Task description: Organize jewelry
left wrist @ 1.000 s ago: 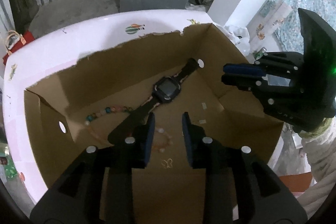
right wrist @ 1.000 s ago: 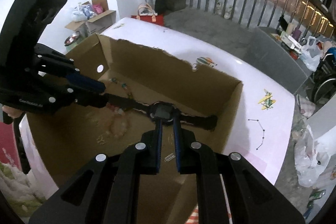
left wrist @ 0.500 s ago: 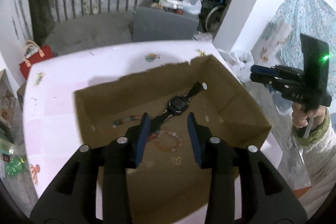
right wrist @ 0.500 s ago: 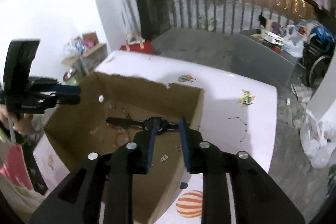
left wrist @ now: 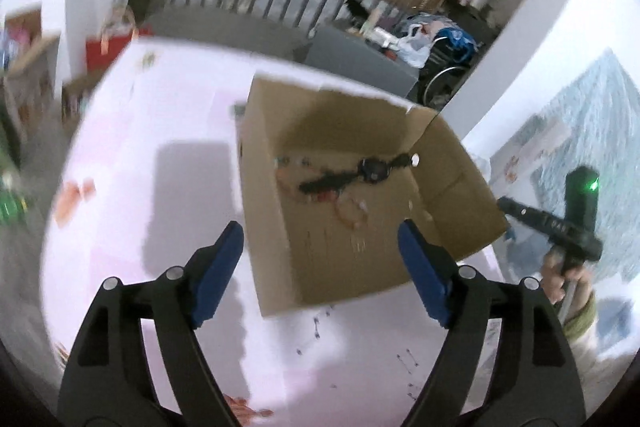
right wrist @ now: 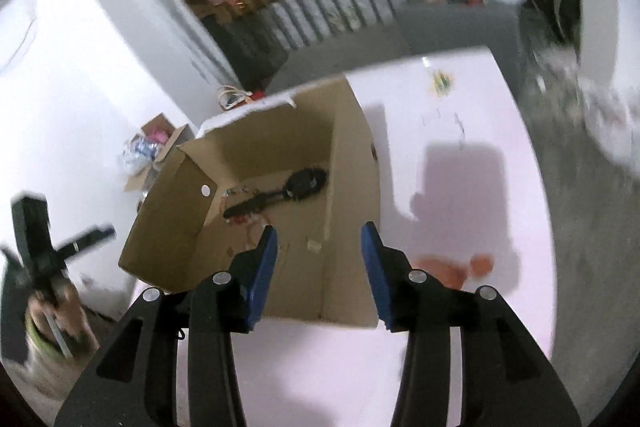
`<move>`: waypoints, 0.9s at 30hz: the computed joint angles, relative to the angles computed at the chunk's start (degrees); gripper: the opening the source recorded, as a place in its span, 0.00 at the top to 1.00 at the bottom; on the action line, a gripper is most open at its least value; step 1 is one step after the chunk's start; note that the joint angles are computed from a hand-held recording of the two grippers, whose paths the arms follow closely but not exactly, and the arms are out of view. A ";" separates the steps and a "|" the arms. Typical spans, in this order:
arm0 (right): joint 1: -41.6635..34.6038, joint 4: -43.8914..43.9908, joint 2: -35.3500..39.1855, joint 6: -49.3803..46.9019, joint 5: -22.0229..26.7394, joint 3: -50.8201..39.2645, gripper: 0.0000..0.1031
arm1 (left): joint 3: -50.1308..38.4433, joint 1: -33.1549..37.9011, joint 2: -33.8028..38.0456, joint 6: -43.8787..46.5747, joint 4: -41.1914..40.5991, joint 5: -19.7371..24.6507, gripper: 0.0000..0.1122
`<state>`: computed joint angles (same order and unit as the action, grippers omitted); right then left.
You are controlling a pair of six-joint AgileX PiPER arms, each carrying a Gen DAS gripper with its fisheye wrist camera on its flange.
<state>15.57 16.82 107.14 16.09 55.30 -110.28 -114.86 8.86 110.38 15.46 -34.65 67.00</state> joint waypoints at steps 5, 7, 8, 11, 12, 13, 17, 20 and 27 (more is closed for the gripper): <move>1.59 1.85 -0.50 0.60 -2.08 4.05 0.56 | 3.71 0.75 1.54 -0.42 -4.36 -0.68 0.33; 2.93 -0.99 -0.45 2.27 -1.59 3.20 0.55 | 3.58 0.41 2.42 -0.80 -4.44 -0.56 0.33; 3.42 -1.91 -0.29 3.20 -1.45 2.80 0.54 | 4.07 0.19 2.42 -0.89 -4.55 -0.72 0.33; 4.27 -3.06 -1.13 4.98 -2.36 3.94 0.54 | 5.86 -0.65 2.39 -0.58 -5.39 -1.61 0.32; 3.98 -1.95 -1.84 4.50 -2.50 4.89 0.54 | 7.30 -1.52 1.27 -0.94 -3.65 -3.53 0.32; 4.03 -1.06 -2.78 4.05 -3.10 6.43 0.54 | 8.44 -2.37 0.25 -1.43 -1.43 -5.23 0.32; 5.93 -2.57 -6.33 5.76 -4.41 10.93 0.54 | 12.30 -2.83 -2.74 -2.40 1.04 -7.90 0.31; 6.85 -2.81 -9.25 6.91 -6.20 15.18 0.54 | 13.91 -3.18 -4.20 -3.04 1.42 -8.60 0.31; 10.78 -6.17 -16.57 12.43 -10.95 25.11 0.54 | 22.08 -4.23 -10.66 -3.31 4.25 -11.34 0.31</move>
